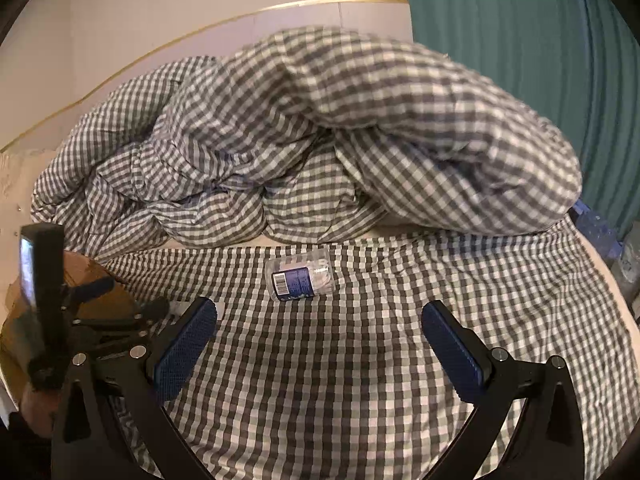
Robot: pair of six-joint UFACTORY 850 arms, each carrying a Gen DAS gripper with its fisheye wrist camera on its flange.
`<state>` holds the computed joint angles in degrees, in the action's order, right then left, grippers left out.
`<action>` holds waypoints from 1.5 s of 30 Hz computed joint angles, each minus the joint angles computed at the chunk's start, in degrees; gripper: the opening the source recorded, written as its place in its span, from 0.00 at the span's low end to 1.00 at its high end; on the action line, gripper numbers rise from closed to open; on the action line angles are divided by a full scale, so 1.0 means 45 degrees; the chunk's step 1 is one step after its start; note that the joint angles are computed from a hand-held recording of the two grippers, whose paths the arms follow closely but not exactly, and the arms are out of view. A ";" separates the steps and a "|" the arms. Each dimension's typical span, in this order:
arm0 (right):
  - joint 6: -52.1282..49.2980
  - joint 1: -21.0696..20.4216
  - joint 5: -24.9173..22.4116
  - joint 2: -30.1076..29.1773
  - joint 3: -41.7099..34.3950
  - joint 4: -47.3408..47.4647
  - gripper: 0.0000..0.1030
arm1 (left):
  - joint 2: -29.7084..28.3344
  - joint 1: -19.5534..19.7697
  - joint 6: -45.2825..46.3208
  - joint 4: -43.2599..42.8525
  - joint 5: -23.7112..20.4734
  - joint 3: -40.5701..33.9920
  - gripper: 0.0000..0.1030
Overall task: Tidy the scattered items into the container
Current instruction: 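Move both open tools back over the white tube and clear bottle, then grasp the white tube with the left tool while the right grasps the clear plastic bottle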
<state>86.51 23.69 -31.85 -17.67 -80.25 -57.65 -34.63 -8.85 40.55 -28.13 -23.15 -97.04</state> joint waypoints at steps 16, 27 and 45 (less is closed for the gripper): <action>-0.2270 -0.0450 0.0232 -0.1396 -0.1263 0.1436 1.00 | -0.3048 -0.0067 -0.4048 0.3207 -0.1692 -0.2923 1.00; -0.3049 -0.0393 0.0112 -0.1873 -0.1674 0.1970 1.00 | -0.4486 -0.0025 -0.4982 0.2947 -0.2259 -0.4708 0.94; -0.3174 -0.0500 0.0305 -0.2104 -0.1853 0.2160 1.00 | -0.3526 -0.0254 -0.1786 0.0184 -0.3143 -0.3741 0.07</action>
<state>72.23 21.44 -30.48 -27.14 -88.58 -47.93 -50.50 -10.00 32.52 -27.30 -37.30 -113.88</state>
